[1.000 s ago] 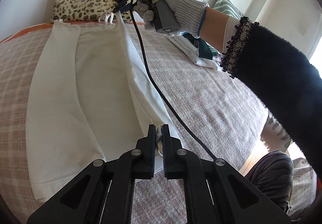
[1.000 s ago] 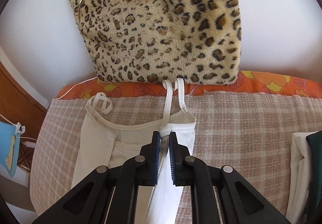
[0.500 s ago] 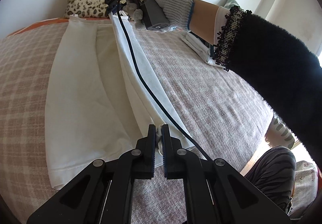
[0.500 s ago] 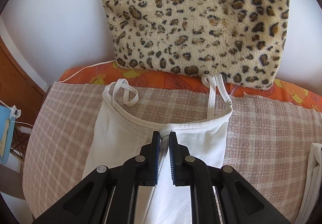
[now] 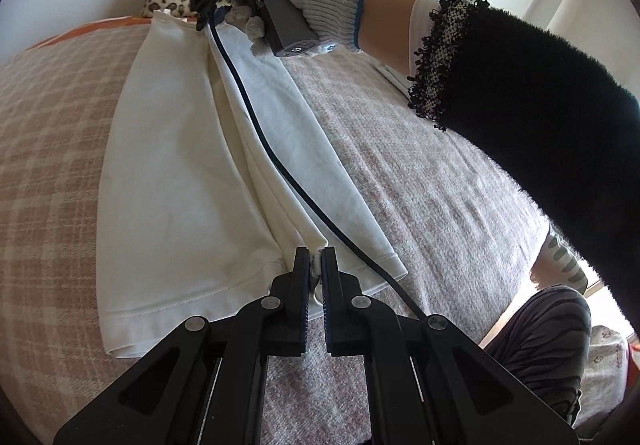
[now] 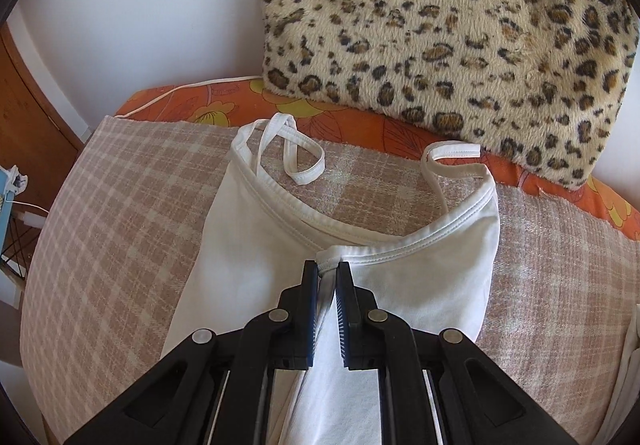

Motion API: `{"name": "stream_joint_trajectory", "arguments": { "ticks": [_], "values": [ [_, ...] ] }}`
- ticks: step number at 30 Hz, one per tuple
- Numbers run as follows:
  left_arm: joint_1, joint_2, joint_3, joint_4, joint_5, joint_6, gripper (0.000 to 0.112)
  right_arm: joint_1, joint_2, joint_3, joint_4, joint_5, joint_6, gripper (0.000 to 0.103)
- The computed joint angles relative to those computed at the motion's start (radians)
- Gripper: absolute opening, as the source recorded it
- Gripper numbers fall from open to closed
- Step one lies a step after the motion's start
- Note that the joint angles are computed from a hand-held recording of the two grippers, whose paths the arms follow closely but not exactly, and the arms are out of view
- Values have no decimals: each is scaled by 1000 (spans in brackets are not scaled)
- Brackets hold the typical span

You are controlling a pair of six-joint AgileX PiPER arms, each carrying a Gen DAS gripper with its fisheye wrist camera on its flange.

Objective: Fold small clothes
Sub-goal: 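Fold the second side edge over onto the first fold with both grippers, then open both grippers and release the folded strip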

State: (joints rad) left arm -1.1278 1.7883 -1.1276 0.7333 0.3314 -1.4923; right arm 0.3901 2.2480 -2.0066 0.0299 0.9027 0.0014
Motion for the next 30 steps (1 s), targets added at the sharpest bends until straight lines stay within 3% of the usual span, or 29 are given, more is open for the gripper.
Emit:
{"name": "stream_joint_trajectory", "arguments": {
  "ticks": [2, 3, 4, 7, 10, 17, 22, 27, 30],
  "values": [
    [11, -5, 6, -76, -19, 66, 4, -8, 8, -14, 24, 14, -19, 21],
    [12, -5, 0, -102, -2, 86, 7, -13, -4, 2, 36, 1, -23, 40],
    [12, -6, -4, -121, 13, 100, 9, -21, -30, 40, 61, -28, -36, 45],
    [0, -25, 1, -119, 42, 105, 14, -64, -129, 162, 168, -86, -113, 43],
    [-32, -71, 32, -18, 68, 17, 14, -127, -261, 336, 291, -152, -217, 43],
    [-47, -199, 163, 69, 35, -142, 24, -313, -624, 806, 586, -184, -504, 43],
    [-31, -253, 202, 108, 102, -184, 24, -407, -877, 1161, 692, -195, -705, 43],
    [41, -282, 260, 60, 80, -176, 24, -450, -995, 1467, 828, -227, -907, 43],
    [98, -268, 273, -64, 40, -43, 26, -376, -1071, 1631, 893, -347, -976, 43]
  ]
}}
